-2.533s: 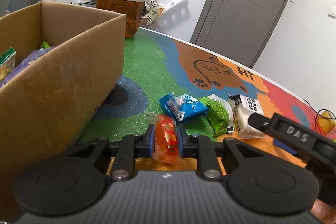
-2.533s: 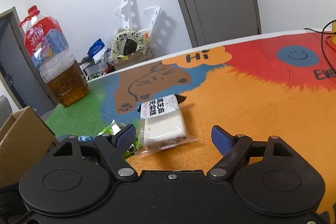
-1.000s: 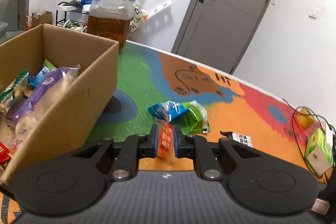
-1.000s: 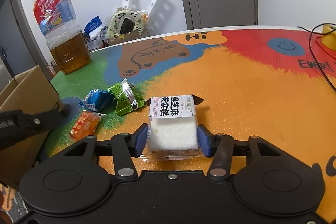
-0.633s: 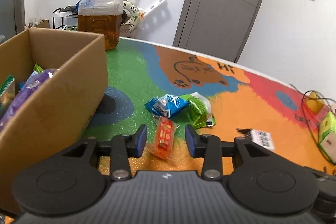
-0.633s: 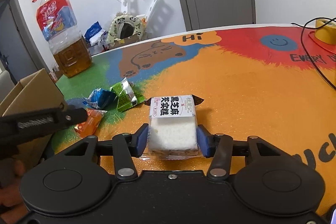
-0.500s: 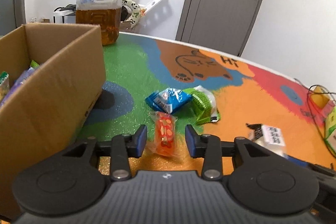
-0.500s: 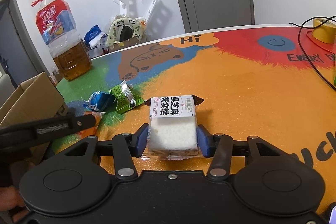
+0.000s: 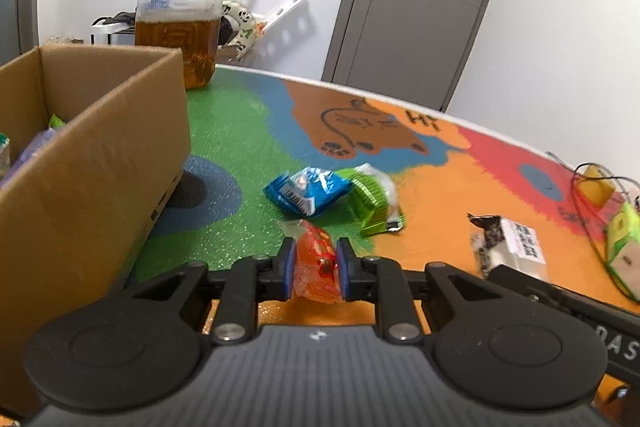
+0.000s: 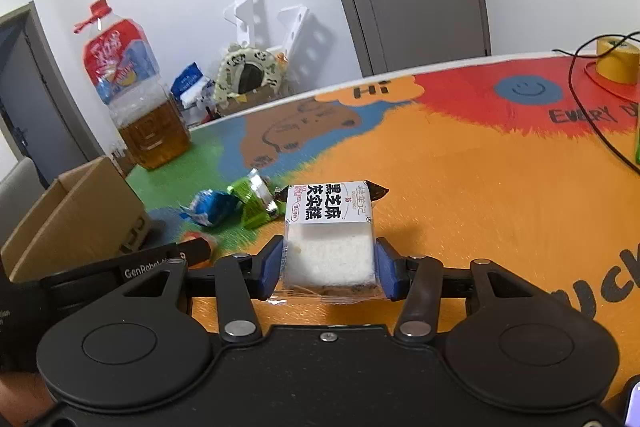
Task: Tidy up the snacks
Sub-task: 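Lift the orange candy and white cake pack and carry both toward the box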
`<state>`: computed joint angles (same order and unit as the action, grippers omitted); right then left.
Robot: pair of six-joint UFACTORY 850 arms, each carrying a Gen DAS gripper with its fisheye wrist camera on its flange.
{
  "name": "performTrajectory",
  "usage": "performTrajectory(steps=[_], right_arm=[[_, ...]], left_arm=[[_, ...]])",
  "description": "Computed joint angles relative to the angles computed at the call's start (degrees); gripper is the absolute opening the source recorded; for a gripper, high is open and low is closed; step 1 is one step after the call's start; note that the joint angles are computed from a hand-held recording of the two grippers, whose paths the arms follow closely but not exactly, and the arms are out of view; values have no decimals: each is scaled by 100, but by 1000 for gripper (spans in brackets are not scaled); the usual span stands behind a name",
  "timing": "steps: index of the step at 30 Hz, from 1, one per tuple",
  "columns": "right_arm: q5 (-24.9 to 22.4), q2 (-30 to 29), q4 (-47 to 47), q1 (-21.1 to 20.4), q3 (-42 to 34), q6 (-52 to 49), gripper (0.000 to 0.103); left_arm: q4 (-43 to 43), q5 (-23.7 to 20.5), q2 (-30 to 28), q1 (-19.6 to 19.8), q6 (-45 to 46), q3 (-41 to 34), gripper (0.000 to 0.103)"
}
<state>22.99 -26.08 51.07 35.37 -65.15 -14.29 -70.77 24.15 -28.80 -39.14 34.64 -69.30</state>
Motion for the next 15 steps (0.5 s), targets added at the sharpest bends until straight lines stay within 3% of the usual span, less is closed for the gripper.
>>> performTrajectory(steps=[15], right_arm=[[192, 156, -213, 244, -137, 39, 48]], left_arm=[[1009, 307, 844, -25, -1054, 667, 18]])
